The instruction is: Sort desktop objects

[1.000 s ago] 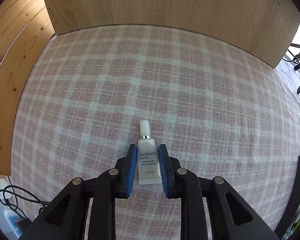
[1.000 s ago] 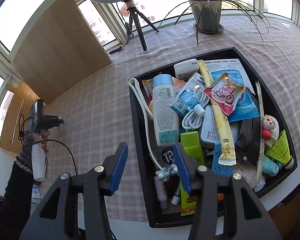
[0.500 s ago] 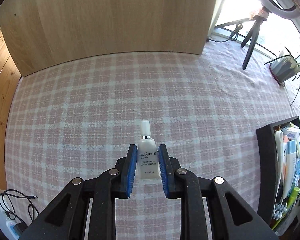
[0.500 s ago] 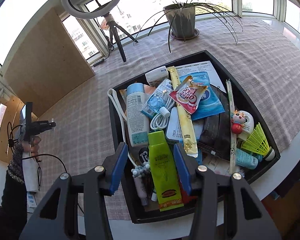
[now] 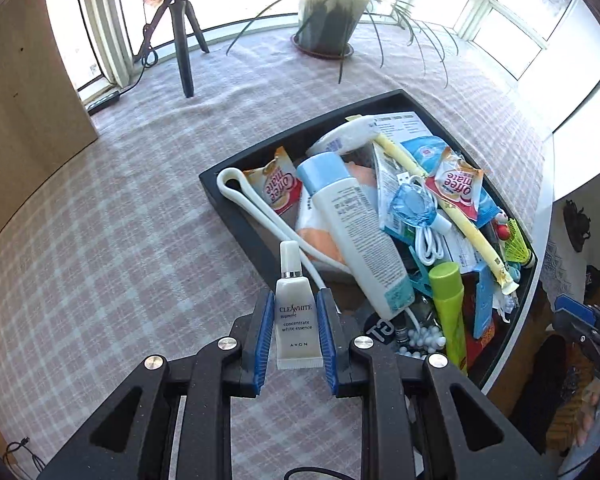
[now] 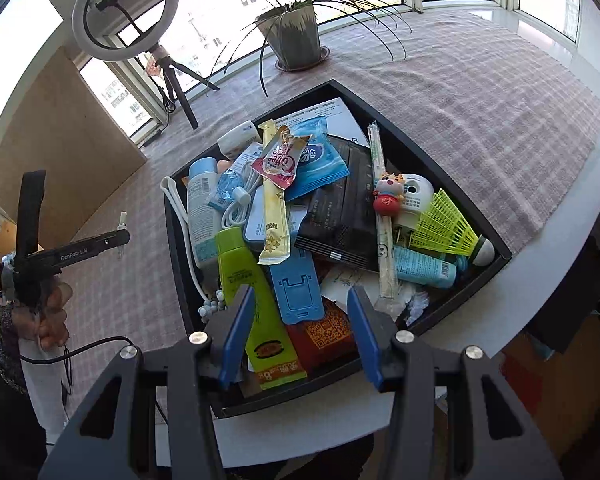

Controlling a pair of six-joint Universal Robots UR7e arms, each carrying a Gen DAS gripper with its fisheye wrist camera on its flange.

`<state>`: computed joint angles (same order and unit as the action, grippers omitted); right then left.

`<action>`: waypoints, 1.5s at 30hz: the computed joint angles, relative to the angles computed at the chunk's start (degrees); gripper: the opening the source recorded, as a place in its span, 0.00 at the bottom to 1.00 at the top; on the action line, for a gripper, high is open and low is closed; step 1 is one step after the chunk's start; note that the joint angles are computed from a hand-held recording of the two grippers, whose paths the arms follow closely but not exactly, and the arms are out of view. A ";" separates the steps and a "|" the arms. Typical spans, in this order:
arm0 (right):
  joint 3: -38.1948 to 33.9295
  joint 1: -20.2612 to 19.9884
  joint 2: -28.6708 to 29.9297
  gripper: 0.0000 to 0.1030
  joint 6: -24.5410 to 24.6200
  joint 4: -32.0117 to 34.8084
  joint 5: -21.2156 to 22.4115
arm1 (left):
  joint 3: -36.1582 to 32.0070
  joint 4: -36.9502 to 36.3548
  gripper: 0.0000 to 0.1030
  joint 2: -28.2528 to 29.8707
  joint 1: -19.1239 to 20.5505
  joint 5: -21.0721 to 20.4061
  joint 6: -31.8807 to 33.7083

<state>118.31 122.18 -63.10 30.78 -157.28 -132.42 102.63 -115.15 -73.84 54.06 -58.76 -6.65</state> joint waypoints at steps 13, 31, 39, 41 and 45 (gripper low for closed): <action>6.00 -0.46 -5.48 0.47 4.54 -1.22 -1.28 | -1.43 2.88 0.21 4.24 -3.16 -4.79 0.62; 2.16 0.59 -1.74 0.50 1.75 -0.03 0.05 | 1.43 2.00 0.26 -3.14 -2.44 0.52 -2.98; -3.89 2.07 4.42 0.50 -2.27 1.27 1.95 | 3.57 2.17 0.26 -9.69 -0.95 4.48 -5.29; -5.60 2.53 6.21 0.50 -3.18 1.70 2.60 | 3.86 2.33 0.26 -11.06 -0.34 5.34 -5.82; -9.14 3.68 9.81 0.51 -5.15 2.74 3.87 | 4.66 2.21 0.27 -13.82 0.61 7.67 -6.78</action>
